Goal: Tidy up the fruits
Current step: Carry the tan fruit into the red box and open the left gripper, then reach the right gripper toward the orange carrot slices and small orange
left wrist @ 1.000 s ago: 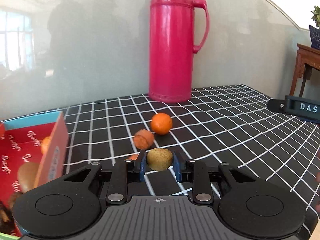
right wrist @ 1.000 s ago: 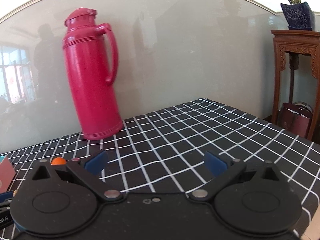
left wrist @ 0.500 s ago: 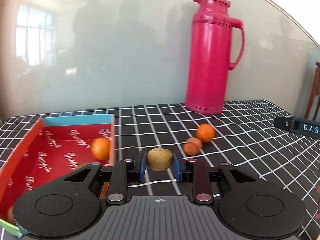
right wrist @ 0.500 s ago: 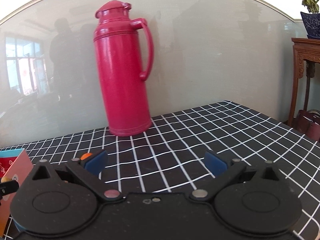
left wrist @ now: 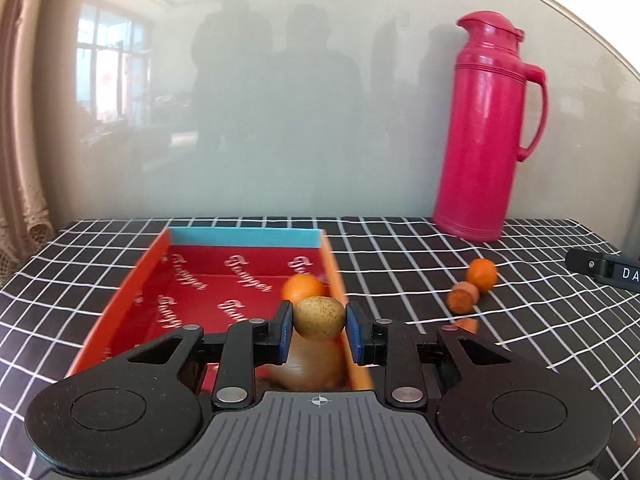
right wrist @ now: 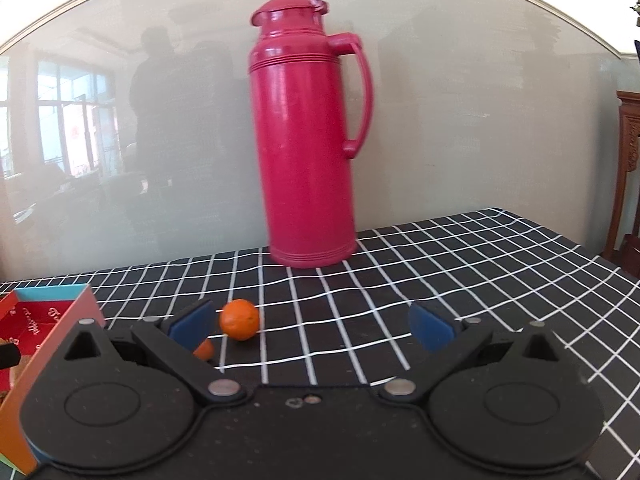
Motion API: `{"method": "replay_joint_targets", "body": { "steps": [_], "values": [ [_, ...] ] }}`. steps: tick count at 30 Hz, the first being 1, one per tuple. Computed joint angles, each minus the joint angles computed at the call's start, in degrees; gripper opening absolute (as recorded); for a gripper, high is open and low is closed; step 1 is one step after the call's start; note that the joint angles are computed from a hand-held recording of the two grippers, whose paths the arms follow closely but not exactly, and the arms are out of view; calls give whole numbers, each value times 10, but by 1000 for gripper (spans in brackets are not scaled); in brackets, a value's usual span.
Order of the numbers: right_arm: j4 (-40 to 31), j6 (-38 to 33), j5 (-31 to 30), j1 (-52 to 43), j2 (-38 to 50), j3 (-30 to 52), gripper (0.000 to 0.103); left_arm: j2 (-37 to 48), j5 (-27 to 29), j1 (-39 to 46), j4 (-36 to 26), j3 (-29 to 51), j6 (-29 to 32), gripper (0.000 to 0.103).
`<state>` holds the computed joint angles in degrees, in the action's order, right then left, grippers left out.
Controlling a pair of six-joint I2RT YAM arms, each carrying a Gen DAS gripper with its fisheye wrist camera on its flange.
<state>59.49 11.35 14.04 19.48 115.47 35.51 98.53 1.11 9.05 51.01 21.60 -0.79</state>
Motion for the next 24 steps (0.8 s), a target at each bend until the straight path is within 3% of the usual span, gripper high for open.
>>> {"method": "replay_joint_targets", "body": {
  "steps": [11, 20, 21, 22, 24],
  "values": [
    [-22, 3, 22, 59, 20, 36, 103, 18, 48, 118, -1, 7, 8, 28],
    [-36, -8, 35, 84, 37, 60, 103, 43, 64, 157, -12, 30, -1, 30],
    [-36, -10, 35, 84, 37, 60, 103, 41, 65, 155, -10, 28, -3, 42],
    [-34, -11, 35, 83, 38, 59, 103, 41, 63, 152, -5, 26, -5, 61],
    [-29, -12, 34, 80, 38, 55, 103, 42, 48, 142, 20, 17, -3, 75]
  ]
}}
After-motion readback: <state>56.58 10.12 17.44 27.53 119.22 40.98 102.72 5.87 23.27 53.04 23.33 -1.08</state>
